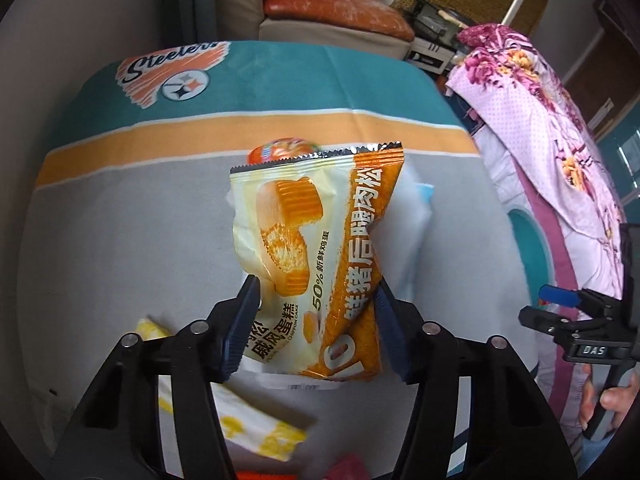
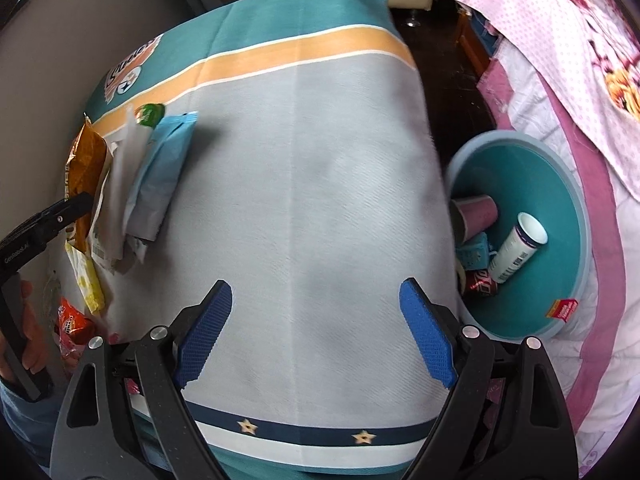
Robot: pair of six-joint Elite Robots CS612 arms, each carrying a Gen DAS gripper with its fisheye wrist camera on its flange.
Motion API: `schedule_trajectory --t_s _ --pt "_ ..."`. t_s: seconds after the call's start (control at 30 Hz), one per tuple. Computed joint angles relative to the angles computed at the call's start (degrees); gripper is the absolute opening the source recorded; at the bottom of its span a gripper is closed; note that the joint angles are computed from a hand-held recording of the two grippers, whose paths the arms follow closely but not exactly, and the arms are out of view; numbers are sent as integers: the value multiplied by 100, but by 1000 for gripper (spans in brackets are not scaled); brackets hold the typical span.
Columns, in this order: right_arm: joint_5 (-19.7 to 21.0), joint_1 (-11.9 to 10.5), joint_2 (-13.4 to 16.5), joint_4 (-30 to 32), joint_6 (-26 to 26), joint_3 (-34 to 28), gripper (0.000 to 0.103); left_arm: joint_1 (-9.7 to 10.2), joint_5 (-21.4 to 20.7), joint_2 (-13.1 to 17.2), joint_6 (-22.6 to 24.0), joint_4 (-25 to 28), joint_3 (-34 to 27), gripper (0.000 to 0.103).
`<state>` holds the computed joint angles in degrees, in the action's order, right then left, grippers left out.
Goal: Collect trash
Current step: 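Grasp the orange snack packet with the left tool while the right tool grasps the white tissue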
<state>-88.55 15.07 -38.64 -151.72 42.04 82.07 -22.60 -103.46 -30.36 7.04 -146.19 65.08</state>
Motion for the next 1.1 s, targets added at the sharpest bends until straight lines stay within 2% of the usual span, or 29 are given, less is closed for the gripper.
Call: schedule_trajectory --t_s 0.13,0.33,0.4,0.47,0.5,0.7,0.93,0.97,1.03,1.1 --pt "23 47 97 112 -123 -234 82 80 11 51 -133 43 -52 61" --pt "72 80 221 172 -105 -557 82 152 -99 211 -87 278 -287 60" --pt "50 101 263 177 -142 -691 82 192 -224 245 -93 290 -332 44" --pt "22 126 328 200 -210 -866 82 213 -215 219 -91 132 -274 36" --pt "8 140 369 232 -268 -972 82 225 -189 199 -94 23 -232 28" --pt "25 273 853 747 -951 -2017 82 364 -147 203 -152 -98 -263 27" --pt "-95 399 1414 1497 -1584 -3128 82 550 -322 353 -367 76 -548 28" --pt "-121 409 1462 1575 -1633 -3213 81 591 -432 386 -415 145 -618 28" --pt "-230 433 1552 1725 -1727 -3360 67 626 -531 414 -451 201 -670 28" --pt "-421 464 1589 1772 -1840 -3412 65 632 -518 424 -458 215 -683 28"
